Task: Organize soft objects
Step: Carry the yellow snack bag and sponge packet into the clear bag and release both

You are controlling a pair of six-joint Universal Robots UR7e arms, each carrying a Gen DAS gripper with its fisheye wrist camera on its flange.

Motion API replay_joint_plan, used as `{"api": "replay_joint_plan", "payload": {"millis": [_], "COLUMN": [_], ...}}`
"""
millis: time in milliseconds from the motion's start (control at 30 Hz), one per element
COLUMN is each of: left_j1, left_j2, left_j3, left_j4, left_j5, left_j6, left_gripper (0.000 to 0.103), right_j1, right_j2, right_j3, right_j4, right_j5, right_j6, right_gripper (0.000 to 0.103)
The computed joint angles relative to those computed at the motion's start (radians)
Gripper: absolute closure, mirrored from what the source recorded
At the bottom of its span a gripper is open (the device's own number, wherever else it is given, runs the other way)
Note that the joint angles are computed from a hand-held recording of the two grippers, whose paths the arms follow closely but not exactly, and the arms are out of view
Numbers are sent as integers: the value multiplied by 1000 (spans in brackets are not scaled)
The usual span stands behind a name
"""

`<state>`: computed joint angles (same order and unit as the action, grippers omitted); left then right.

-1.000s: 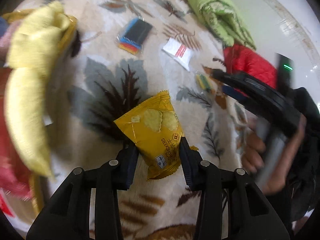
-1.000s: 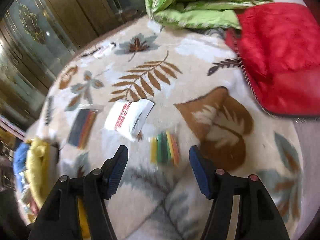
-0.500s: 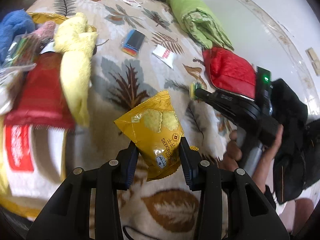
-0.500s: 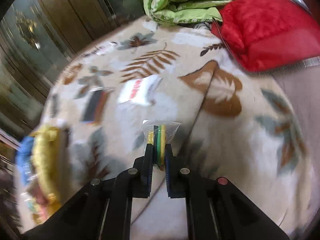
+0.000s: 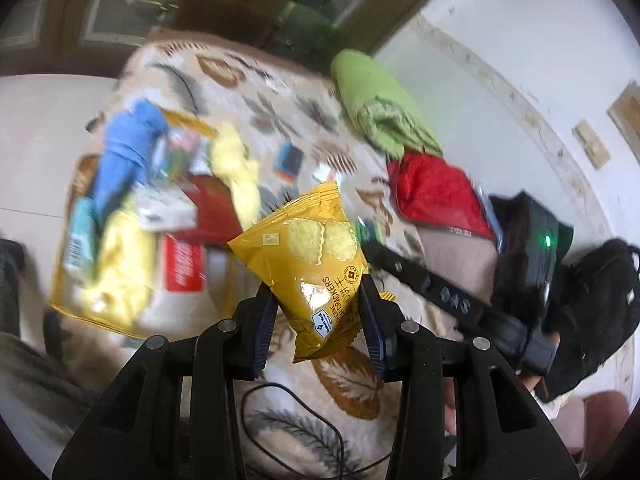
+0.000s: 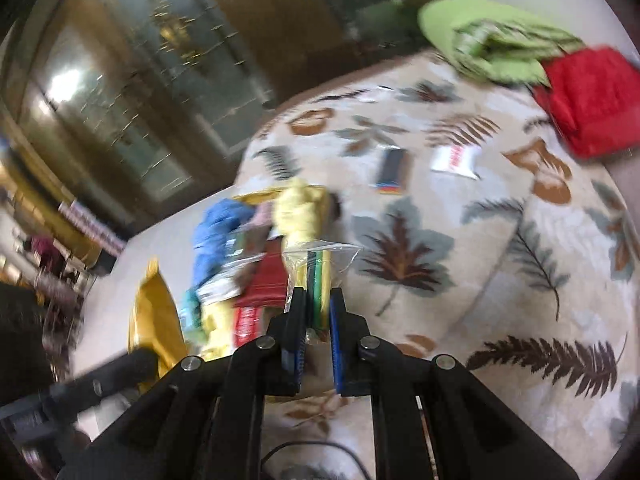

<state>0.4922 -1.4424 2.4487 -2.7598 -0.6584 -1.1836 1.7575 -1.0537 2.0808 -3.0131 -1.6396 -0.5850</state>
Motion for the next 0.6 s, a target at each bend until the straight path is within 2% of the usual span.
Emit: {"api": "replay_joint_plan", "payload": {"millis": [167,367,433,500,600], "left_j1": [-28,21,31,48,102], "left_j2": [-121,-179,-204,-224,-209], "left_j3": [-7,11,11,20,-2], "left_j4": [204,227,295,300,298], "left_j5": [75,83,86,72,40], "left_j6": [-49,-34,-74,-81,-29], "left_gripper": [64,64,64,64,64], "right_j1": [23,9,5,5,8], "right_j2": [1,21,45,73,125], "right_j3": [8,13,-5,-33,-63], "right_j4": [10,20,33,65,42], "right_j5": [13,44,58,74,77], "right_j6": [-23,-57,-46,-30,-8], "right_gripper": [94,94,94,94,94]}}
